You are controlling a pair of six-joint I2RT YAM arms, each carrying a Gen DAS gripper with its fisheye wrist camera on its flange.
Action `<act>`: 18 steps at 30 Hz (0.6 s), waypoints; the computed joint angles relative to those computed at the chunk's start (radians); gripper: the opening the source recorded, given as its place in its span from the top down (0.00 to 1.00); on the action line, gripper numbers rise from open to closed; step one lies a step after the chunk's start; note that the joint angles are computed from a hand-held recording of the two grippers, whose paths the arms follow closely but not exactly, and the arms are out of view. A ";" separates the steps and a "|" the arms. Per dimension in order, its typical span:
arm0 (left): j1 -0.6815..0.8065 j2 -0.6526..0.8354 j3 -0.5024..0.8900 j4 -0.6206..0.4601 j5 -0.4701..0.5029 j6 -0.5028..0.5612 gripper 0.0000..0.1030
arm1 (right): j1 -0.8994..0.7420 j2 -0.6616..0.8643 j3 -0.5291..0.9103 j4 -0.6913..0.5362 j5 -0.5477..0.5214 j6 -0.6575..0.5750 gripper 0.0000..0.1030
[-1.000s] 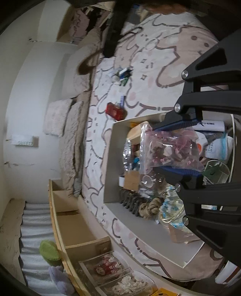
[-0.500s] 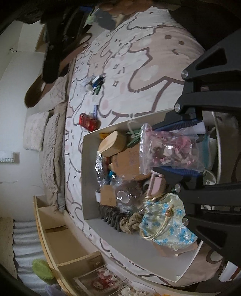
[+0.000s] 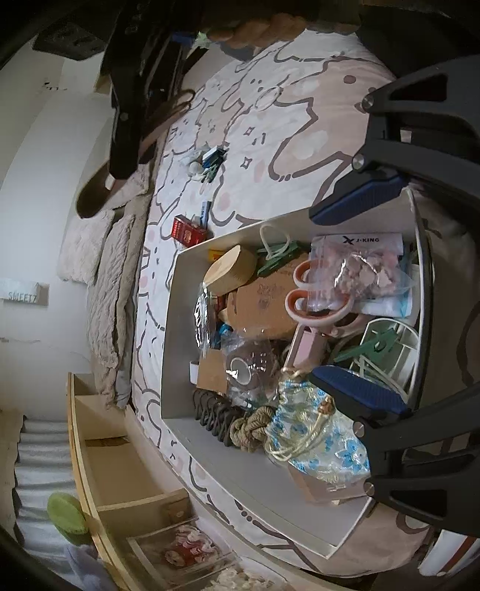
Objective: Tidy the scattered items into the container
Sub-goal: 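Carry the candy bag with the left tool into the white box and release, then lower the brown strap into the white box and open the right tool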
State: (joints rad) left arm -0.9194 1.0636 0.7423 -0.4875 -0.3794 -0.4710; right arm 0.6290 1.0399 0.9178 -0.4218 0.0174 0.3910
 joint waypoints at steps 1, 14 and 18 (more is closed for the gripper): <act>0.002 -0.010 -0.006 0.001 -0.004 -0.001 0.23 | -0.001 0.015 0.006 0.005 -0.007 0.002 0.56; 0.057 -0.150 -0.091 0.022 -0.042 0.013 0.23 | 0.019 0.243 0.060 0.080 -0.088 0.079 0.56; 0.078 -0.175 -0.115 0.034 -0.036 0.019 0.23 | 0.035 0.323 0.097 0.071 -0.082 0.092 0.56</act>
